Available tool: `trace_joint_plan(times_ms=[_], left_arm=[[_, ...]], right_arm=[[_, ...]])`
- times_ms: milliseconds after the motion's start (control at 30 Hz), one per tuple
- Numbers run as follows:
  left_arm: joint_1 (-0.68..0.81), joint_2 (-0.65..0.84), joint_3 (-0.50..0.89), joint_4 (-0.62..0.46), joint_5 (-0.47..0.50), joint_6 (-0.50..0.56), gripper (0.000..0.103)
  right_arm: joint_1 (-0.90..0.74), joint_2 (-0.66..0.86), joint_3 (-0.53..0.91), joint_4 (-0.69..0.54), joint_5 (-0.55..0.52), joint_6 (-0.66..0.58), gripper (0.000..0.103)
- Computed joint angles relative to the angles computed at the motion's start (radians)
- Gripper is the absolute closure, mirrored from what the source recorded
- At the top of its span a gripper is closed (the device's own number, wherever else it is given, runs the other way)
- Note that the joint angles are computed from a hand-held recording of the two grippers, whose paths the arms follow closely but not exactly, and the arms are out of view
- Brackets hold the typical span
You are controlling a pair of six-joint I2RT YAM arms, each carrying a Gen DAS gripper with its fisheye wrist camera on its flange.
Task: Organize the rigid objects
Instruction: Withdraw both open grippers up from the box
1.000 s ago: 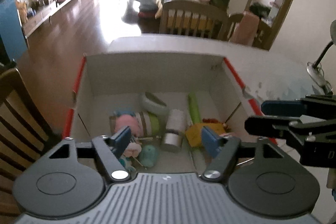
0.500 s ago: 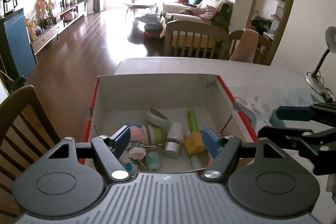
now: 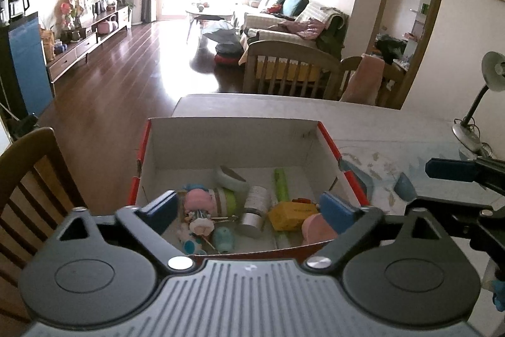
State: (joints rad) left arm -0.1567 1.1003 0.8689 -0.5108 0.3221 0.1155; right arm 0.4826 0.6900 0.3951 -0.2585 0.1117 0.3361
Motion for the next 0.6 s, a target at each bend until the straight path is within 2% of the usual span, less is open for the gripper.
trace_joint_plan(times_ms=[267,600], left_arm=[[-0.006,-0.069,-0.023,-0.019,-0.044,-0.017,0.0],[-0.004,-0.118,-0.049,-0.046,-0.064,-0.037,0.0]], right_arm=[[0.068,-0.065,-0.019,-0.035,0.109,0.055,0.0],[0.072,-0.096,-0.028,-0.057,0.104,0.069,0.0]])
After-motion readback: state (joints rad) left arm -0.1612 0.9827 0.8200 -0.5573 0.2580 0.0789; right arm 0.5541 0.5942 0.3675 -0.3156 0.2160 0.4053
